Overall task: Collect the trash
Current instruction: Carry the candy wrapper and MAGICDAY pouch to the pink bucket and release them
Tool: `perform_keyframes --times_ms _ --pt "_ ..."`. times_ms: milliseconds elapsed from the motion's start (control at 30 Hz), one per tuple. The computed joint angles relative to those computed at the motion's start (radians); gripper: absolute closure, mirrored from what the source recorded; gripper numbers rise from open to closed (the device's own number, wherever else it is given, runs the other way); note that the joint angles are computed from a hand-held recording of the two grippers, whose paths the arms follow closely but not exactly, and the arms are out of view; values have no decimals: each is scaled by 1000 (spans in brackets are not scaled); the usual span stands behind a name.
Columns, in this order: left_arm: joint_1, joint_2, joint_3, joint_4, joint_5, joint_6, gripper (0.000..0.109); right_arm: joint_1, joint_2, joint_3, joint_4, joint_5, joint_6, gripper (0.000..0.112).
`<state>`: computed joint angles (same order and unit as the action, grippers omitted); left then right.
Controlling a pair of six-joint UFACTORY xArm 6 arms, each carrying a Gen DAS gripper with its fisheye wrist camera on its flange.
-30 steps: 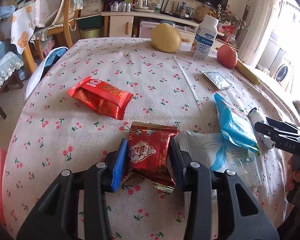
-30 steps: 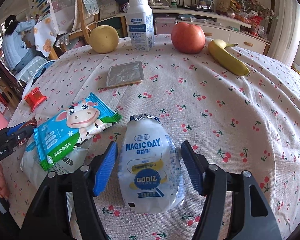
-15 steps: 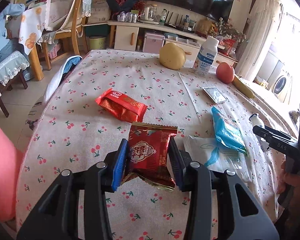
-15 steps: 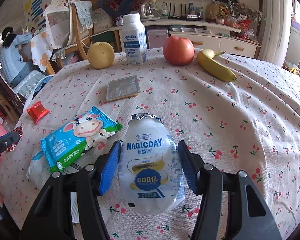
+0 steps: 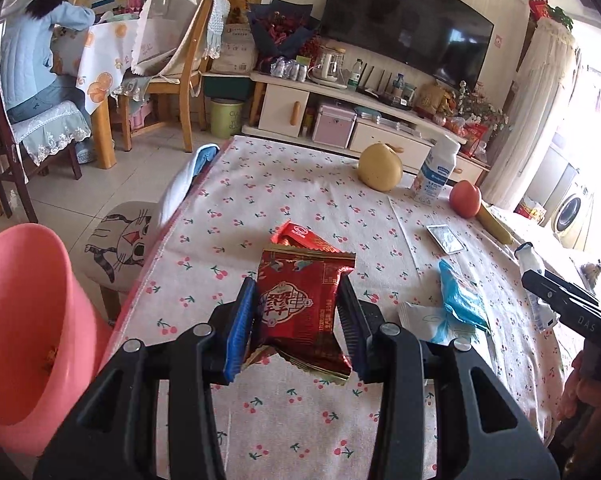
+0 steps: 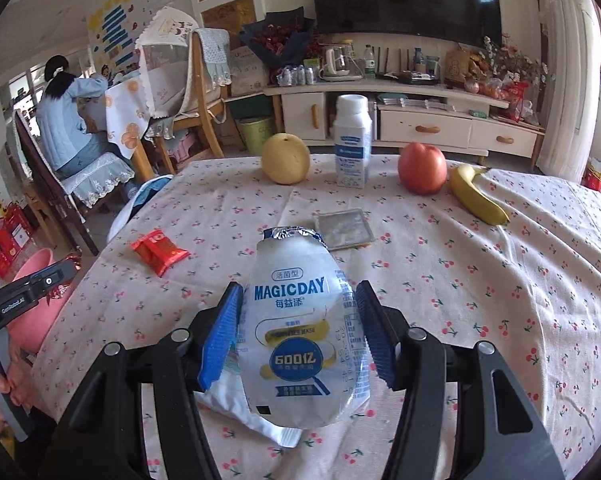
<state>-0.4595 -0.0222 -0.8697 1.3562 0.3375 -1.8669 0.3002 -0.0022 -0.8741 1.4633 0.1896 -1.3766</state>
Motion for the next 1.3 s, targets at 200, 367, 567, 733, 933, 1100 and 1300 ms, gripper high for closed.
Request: perform_keyframes --times_ms 200,367,567,733,933,1100,1300 --pt "46 -109 84 50 -6 -84 66 125 -60 3 -88 29 99 53" --pt "94 -212 164 40 -3 -107 66 242 -58 -40 -143 47 175 53" --pt "153 -343 264 -8 39 -78 66 380 -1 -130 -213 77 259 53" --pt "212 -462 352 -110 125 2 66 489 77 -223 -272 84 314 53" --pt "331 -562 436 -230 157 55 66 574 193 -341 -370 111 409 53" --pt "384 -601 469 -272 159 53 66 607 269 -413 -420 146 458 53" --pt "415 -607 483 -317 145 56 62 623 316 -445 -498 176 523 52"
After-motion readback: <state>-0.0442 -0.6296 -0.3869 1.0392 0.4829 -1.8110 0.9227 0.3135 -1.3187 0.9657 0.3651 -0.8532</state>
